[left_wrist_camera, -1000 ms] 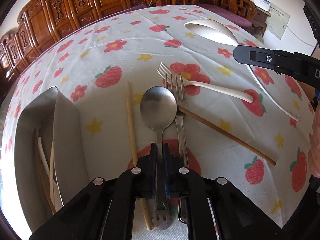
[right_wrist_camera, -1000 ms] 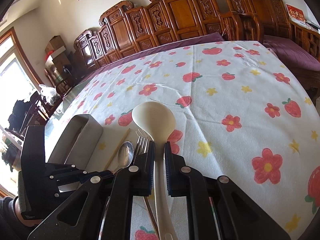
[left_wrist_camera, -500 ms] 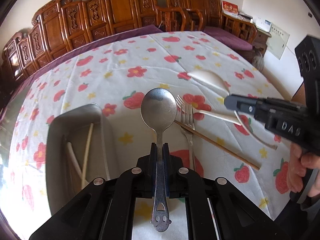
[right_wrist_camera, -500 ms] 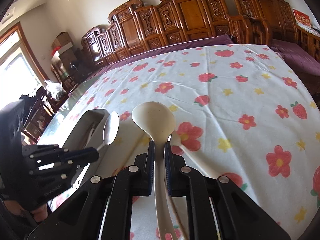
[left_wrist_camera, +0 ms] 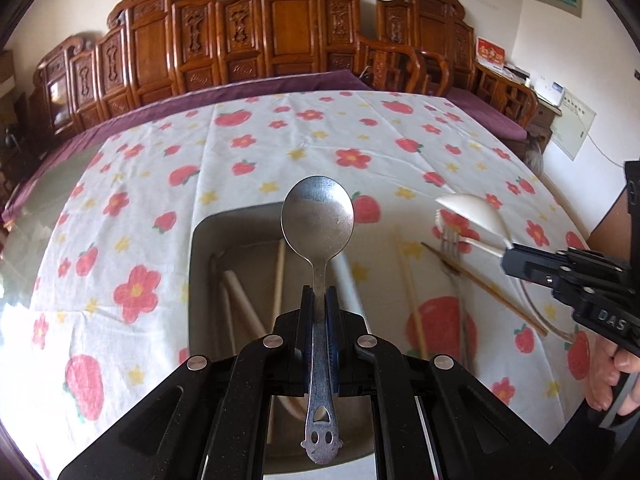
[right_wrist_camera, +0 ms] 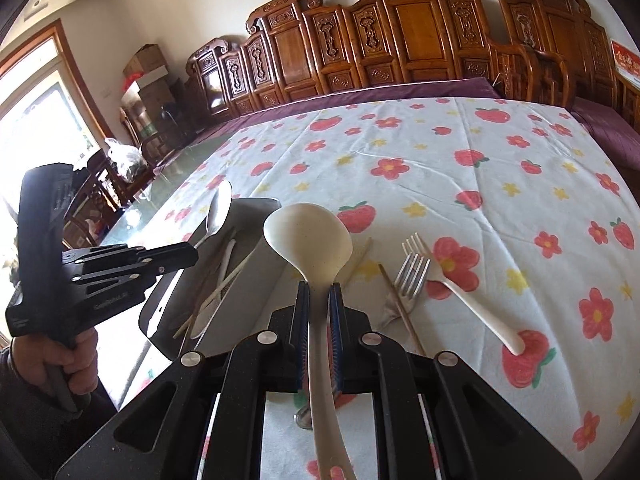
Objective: Organize utensils
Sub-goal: 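Carry the metal spoon over the tray and open the left tool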
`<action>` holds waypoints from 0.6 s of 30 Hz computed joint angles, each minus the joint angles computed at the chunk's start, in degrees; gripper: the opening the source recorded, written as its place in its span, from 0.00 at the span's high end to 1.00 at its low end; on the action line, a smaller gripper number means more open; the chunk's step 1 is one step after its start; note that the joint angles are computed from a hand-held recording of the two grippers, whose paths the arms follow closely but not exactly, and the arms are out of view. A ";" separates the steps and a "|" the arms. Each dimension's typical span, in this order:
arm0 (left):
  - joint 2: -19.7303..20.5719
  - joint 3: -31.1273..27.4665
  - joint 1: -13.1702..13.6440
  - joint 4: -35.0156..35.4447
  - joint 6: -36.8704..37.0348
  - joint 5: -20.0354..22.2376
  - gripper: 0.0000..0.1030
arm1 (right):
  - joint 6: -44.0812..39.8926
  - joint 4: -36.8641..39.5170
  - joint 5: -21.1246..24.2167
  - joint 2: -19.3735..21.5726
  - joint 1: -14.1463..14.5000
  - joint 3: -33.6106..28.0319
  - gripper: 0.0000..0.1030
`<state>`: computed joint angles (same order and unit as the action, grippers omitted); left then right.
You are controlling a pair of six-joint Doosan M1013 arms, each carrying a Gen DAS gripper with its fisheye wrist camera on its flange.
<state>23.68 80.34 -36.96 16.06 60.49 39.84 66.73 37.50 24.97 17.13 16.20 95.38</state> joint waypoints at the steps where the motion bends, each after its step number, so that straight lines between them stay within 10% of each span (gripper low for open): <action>1: 0.05 0.12 0.27 -0.39 0.12 0.04 0.95 | 0.47 -0.26 -0.04 -0.01 0.21 -0.06 0.89; 18: 0.16 1.58 2.95 -2.78 -0.31 -0.30 0.84 | 11.90 -10.29 1.79 0.66 4.20 -4.21 0.89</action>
<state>23.84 81.92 -34.00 13.28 60.18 39.54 78.63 27.22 26.75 17.79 20.40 91.18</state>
